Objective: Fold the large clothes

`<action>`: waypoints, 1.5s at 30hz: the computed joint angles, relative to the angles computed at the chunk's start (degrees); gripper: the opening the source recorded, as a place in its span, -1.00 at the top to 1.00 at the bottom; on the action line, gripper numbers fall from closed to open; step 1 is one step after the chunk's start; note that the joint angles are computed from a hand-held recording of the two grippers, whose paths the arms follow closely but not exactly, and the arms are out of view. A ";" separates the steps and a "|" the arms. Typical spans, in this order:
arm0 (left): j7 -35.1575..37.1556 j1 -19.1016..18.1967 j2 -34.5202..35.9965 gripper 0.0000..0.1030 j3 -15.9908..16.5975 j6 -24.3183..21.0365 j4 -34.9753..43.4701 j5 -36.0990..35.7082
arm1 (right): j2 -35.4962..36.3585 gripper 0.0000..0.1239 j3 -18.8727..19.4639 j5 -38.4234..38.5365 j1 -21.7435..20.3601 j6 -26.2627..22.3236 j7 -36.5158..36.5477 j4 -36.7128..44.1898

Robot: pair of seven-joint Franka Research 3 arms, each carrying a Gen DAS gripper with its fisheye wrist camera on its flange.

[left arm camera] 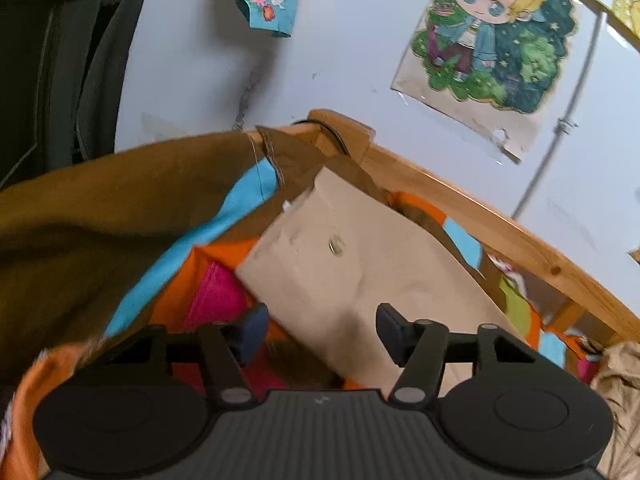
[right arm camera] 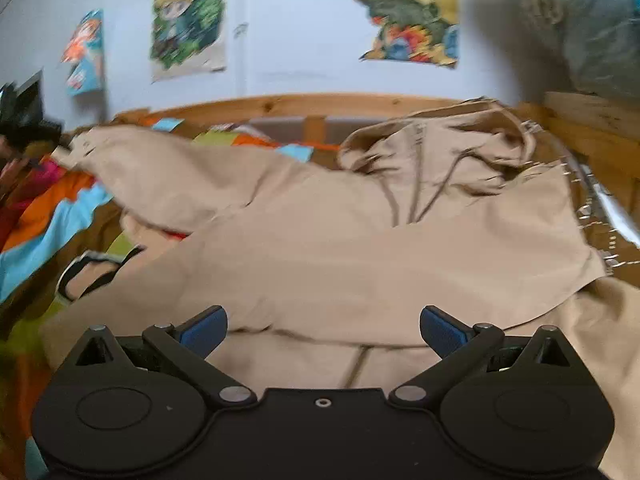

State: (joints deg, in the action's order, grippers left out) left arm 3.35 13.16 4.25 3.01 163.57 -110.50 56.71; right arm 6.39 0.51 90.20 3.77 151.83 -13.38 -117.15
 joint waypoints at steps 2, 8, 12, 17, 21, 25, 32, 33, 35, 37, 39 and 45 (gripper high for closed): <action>3.72 0.28 1.53 -0.23 -0.32 -2.29 1.71 -4.90 | 0.14 -0.65 0.17 -1.95 0.32 0.07 2.18 -0.25; 6.43 -0.79 4.38 -0.26 0.16 -8.18 5.51 -11.68 | 1.85 -0.65 0.37 -4.64 -0.04 -0.10 6.98 1.23; 5.06 -1.42 4.03 -0.05 0.48 -8.71 5.35 -11.39 | 2.22 -0.65 0.57 -5.37 -0.54 -0.19 8.35 1.51; 1.69 -1.71 0.99 0.74 0.36 -7.88 2.84 -8.74 | 1.81 -0.65 0.68 -5.48 -0.90 -0.44 8.20 1.02; 0.95 -2.75 -1.45 0.86 -1.28 -10.87 2.99 -2.31 | 1.45 -0.65 0.68 -4.03 -0.98 -0.94 6.88 0.80; -3.91 -3.96 -3.84 0.89 -3.18 -10.12 3.59 11.91 | 0.76 -0.65 0.50 -2.30 -0.98 -1.79 4.80 0.28; -9.07 -6.70 -4.53 0.92 -6.76 0.42 8.92 32.51 | 0.69 -0.65 -0.66 -0.22 -1.82 -3.82 5.44 0.95; -8.78 -7.10 -4.07 0.92 -6.94 3.84 9.93 32.83 | 0.94 -0.65 -0.83 -0.13 -2.10 -4.17 6.73 1.41; -7.45 -8.31 -2.57 0.92 -7.53 9.28 12.05 32.52 | 1.68 -0.65 -1.25 -0.39 -2.98 -5.65 10.57 2.68; -2.19 -9.80 -0.47 0.92 -8.23 13.95 13.50 27.80 | 2.83 -0.65 -1.71 -0.45 -4.36 -8.59 15.10 4.43; 4.66 -11.39 2.04 0.92 -8.77 17.85 14.15 21.27 | 4.52 -0.65 -2.02 -0.59 -6.00 -11.86 20.48 6.95; 27.57 -10.87 9.35 0.92 -18.57 22.54 11.48 0.58 | 12.16 -0.65 -1.33 0.93 -12.73 -24.39 38.91 18.31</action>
State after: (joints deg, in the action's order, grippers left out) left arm 30.92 2.29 13.60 -15.56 186.12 -99.02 57.30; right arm 18.54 -0.83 91.13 -8.96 127.44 25.53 -98.84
